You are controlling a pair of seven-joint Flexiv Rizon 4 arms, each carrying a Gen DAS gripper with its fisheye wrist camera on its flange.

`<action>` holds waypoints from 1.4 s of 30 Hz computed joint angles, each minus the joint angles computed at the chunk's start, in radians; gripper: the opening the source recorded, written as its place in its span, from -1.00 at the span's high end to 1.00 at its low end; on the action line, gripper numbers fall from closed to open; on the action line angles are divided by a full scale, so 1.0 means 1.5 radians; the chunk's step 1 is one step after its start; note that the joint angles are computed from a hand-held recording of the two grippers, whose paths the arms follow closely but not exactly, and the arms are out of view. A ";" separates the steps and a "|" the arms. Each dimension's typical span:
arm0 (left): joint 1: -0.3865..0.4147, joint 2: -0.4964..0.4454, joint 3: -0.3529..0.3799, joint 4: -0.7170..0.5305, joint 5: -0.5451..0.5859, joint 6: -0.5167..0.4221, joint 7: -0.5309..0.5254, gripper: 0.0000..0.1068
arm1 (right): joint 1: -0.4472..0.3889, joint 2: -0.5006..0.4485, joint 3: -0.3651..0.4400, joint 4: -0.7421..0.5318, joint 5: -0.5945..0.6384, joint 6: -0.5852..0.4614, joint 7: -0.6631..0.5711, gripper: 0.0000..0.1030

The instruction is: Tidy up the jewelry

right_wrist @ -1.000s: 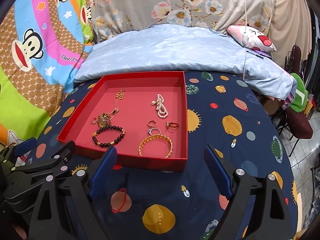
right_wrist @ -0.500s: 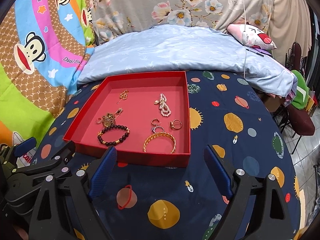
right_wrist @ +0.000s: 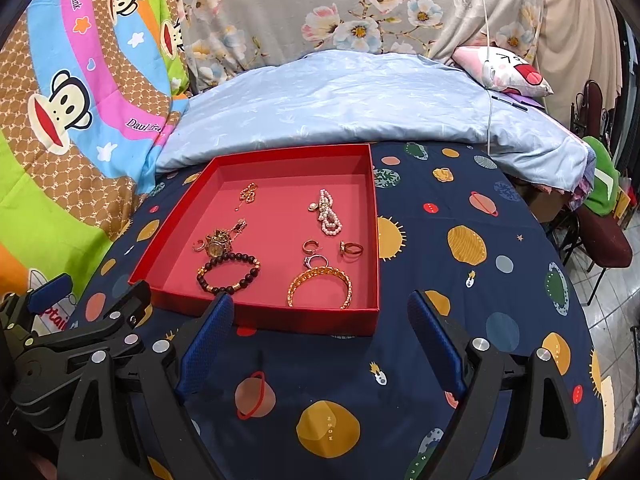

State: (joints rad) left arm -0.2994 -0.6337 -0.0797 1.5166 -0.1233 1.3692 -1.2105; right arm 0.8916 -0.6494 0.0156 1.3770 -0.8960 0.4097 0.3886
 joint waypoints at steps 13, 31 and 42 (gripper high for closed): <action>-0.009 -0.005 0.012 -0.008 0.012 0.008 -0.008 -0.84 | 0.000 -0.001 -0.001 -0.004 0.000 -0.009 -0.006 -0.68; -0.013 -0.007 0.015 -0.013 0.021 0.006 -0.013 -0.84 | -0.001 -0.001 -0.001 -0.003 -0.001 -0.008 -0.005 -0.68; -0.004 -0.009 0.000 -0.010 0.010 0.001 0.003 -0.84 | 0.003 -0.001 -0.001 -0.005 0.000 -0.024 -0.004 -0.68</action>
State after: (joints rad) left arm -0.3051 -0.6479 -0.0800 1.5009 -0.1087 1.3707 -1.2066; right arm 0.8962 -0.6514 0.0147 1.3693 -0.8955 0.3730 0.3831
